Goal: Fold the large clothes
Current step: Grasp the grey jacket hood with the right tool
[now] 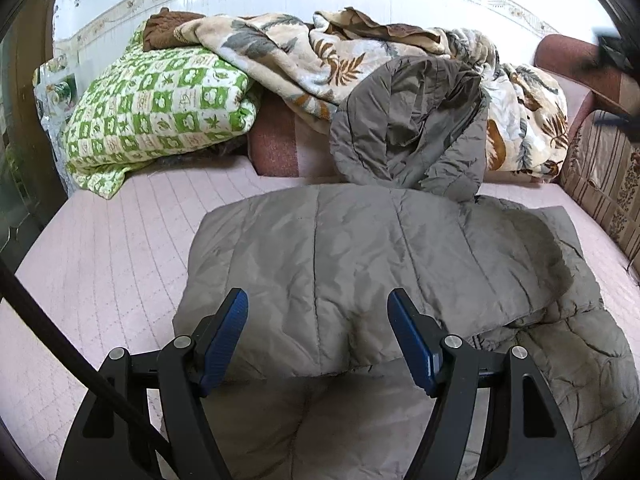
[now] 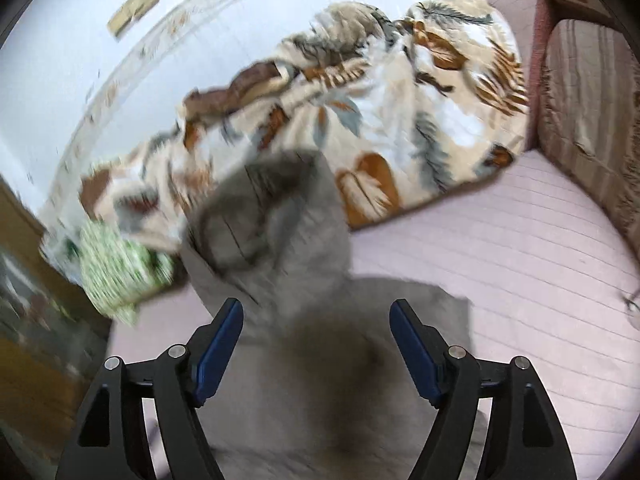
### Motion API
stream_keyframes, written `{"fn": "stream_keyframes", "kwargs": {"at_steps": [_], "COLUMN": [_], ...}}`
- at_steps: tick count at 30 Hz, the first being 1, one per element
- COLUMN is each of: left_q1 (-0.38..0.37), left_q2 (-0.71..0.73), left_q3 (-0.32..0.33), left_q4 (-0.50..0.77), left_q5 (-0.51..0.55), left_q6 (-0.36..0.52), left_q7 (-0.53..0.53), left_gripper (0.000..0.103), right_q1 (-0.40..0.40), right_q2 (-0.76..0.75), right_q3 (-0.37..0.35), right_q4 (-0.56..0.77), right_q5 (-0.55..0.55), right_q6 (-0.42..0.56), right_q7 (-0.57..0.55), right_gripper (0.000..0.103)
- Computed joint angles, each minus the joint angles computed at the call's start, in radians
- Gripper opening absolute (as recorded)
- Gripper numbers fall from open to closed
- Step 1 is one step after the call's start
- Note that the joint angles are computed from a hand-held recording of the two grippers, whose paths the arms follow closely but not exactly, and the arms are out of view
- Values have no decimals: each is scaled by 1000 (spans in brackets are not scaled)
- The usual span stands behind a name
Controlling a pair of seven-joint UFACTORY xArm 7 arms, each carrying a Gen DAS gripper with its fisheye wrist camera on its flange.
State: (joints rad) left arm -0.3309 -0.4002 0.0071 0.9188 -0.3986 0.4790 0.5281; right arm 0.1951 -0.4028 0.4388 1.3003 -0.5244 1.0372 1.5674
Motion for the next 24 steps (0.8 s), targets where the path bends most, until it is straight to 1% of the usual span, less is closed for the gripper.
{"fn": "stream_keyframes", "kwargs": {"at_steps": [2,4,5,8,10,15,16,18,20,21,22,23,24], "left_q1": [3,0,-1,-1,-4,-3,-3,-1,2,3,3,2,4], "left_q2": [7,15,17,22,22,30,34,43,55,62,65,68,67], "left_q3": [-2,4,5,4,5,1,1,0,-3,-4,-3,-1,-4], "left_q4": [3,9,10,12,11,10,11,15,21,26,30,34,33], "left_q5": [2,-11,-16,-26,-33,-43,-45,-48,-49,-52,-58,-67,-70], "left_q6": [2,12,15,18,19,15,14,16,22,30,36,43,43], "left_q7": [-6,-5,-4,4,13,22,24,25,21,18,19,22,24], "left_gripper": [72,72,72,72,72,72,72,72,72,72,72,72,72], "right_q1": [-17,-14,-12,-4,3,26,28,30,38,39,39,42,50], "right_q2": [77,161,199,270,336,409,426,440,467,476,486,497,503], "right_q3": [-21,-55,-78,-139,-174,-266,-285,-314,-335,-344,-350,-354,-357], "right_q4": [84,164,195,233,281,297,297,289,302,298,298,307,307], "right_q5": [-13,-16,-10,-2,-8,-48,-60,-55,-73,-65,-42,-21,-18], "right_q6": [-43,-95,-124,-213,-228,-310,-346,-395,-409,-435,-451,-446,-452], "right_q7": [-17,-45,-29,42,69,156,180,185,208,204,182,159,144], "right_gripper": [82,82,82,82,82,82,82,82,82,81,66,43,34]}}
